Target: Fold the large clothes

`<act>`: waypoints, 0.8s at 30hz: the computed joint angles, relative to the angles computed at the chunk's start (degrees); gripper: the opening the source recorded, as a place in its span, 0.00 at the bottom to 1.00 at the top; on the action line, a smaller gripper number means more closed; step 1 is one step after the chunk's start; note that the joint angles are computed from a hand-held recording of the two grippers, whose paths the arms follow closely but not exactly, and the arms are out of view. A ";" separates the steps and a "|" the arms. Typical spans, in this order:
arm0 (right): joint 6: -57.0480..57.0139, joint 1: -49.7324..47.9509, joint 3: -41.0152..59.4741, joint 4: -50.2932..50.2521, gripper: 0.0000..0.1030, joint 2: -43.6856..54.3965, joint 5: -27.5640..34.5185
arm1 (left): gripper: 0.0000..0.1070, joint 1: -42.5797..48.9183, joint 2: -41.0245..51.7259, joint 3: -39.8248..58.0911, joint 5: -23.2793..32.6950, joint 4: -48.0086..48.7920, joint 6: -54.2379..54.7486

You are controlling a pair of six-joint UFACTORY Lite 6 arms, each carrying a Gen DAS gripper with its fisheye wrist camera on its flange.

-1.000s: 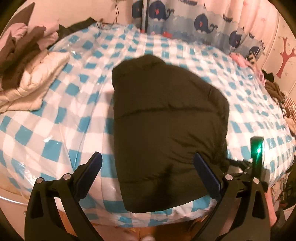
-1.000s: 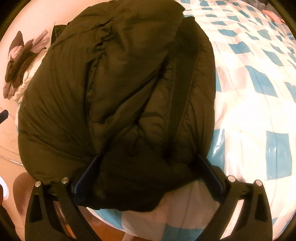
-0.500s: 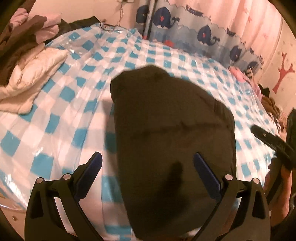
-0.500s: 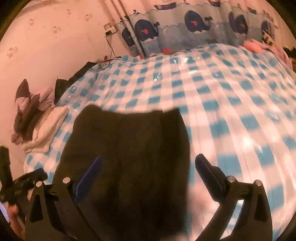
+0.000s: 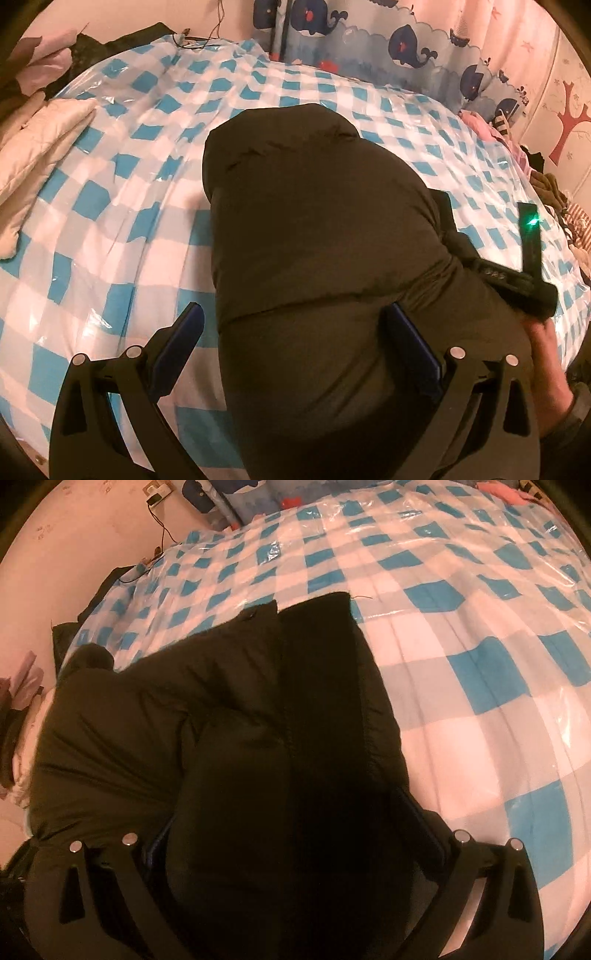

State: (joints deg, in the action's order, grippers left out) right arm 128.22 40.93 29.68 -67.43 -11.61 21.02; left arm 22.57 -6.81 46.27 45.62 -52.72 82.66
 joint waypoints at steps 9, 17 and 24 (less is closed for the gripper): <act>2.02 25.86 -4.37 8.95 0.94 -21.86 21.19 | 0.89 2.53 -7.92 -4.21 -1.60 -0.43 3.09; 15.23 39.36 -6.87 9.13 0.94 -22.37 26.15 | 0.89 7.29 -13.28 -5.86 1.69 0.17 5.22; 18.21 46.06 -0.15 10.25 0.94 -12.46 33.32 | 0.89 12.53 -15.76 -4.46 8.36 3.86 4.19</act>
